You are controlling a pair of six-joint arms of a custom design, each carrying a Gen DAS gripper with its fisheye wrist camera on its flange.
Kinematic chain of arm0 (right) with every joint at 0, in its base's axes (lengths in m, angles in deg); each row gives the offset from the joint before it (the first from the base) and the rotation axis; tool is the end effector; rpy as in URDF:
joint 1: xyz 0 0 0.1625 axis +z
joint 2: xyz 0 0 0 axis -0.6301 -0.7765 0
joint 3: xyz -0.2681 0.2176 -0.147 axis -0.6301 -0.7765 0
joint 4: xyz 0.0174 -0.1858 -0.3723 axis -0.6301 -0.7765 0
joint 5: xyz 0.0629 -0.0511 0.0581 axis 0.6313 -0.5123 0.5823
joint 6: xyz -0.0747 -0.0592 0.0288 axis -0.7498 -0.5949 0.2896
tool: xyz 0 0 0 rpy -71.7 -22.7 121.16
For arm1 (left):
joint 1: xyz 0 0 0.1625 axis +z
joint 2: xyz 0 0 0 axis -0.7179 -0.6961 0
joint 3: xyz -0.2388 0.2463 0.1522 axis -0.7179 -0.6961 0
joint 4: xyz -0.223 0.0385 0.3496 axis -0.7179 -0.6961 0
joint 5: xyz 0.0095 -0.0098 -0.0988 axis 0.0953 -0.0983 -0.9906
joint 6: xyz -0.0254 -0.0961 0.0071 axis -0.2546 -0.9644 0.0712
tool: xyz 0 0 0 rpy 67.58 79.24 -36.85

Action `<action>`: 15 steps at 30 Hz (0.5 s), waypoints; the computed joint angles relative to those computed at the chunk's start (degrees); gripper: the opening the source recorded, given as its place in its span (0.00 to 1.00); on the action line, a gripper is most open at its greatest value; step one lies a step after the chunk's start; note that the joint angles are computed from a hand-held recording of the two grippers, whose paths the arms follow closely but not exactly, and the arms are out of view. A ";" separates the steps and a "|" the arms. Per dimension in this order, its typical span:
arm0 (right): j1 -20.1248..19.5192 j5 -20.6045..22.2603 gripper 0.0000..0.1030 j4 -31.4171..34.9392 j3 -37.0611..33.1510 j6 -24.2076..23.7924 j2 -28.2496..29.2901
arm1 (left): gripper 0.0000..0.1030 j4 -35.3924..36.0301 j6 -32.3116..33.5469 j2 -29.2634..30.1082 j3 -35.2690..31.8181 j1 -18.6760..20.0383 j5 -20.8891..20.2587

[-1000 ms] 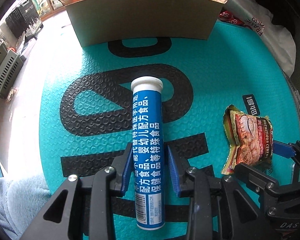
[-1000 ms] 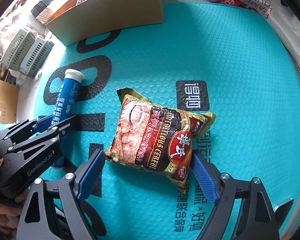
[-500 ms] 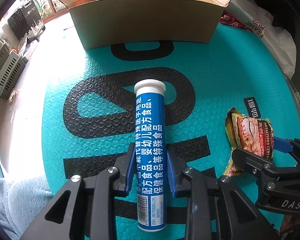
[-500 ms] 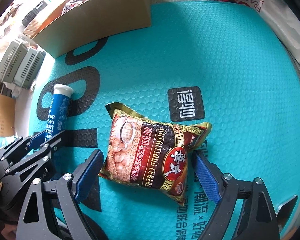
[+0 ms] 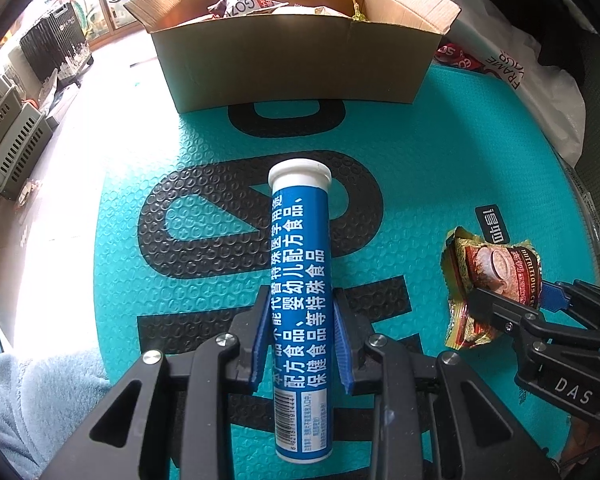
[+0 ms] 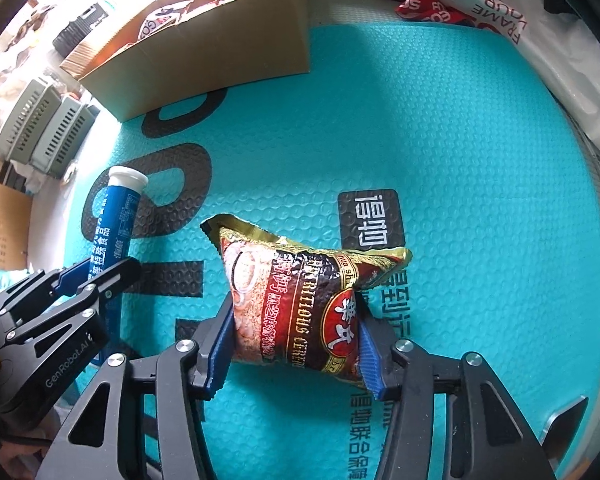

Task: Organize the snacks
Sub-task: 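Lift the blue tube and cereal bag and carry them over the box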

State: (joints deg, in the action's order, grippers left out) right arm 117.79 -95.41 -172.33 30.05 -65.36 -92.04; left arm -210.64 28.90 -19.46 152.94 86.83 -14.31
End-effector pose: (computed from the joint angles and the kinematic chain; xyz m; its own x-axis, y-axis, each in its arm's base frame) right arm -0.0151 -0.5323 0.1700 -0.7940 -0.3015 0.5279 -0.3593 0.9332 -0.0076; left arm -0.2210 -0.4605 -0.0549 -0.7482 -0.1457 -0.6473 0.1370 0.9206 -0.3657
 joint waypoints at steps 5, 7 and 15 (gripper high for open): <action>-0.23 1.42 0.49 0.78 1.69 -0.67 -2.24 | 0.27 1.28 -1.37 -1.96 1.60 -1.65 1.58; -0.27 2.24 0.49 1.78 2.23 -0.44 -3.25 | 0.27 2.09 -1.74 -2.62 1.93 -2.46 2.47; 0.60 5.51 0.49 3.69 4.33 -1.27 -7.30 | 0.27 3.75 -2.10 -4.90 2.50 -4.26 4.00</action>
State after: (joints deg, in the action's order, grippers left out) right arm 118.39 -89.90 -168.64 34.38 -66.63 -99.33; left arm -206.89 26.81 -24.36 155.44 82.57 -10.32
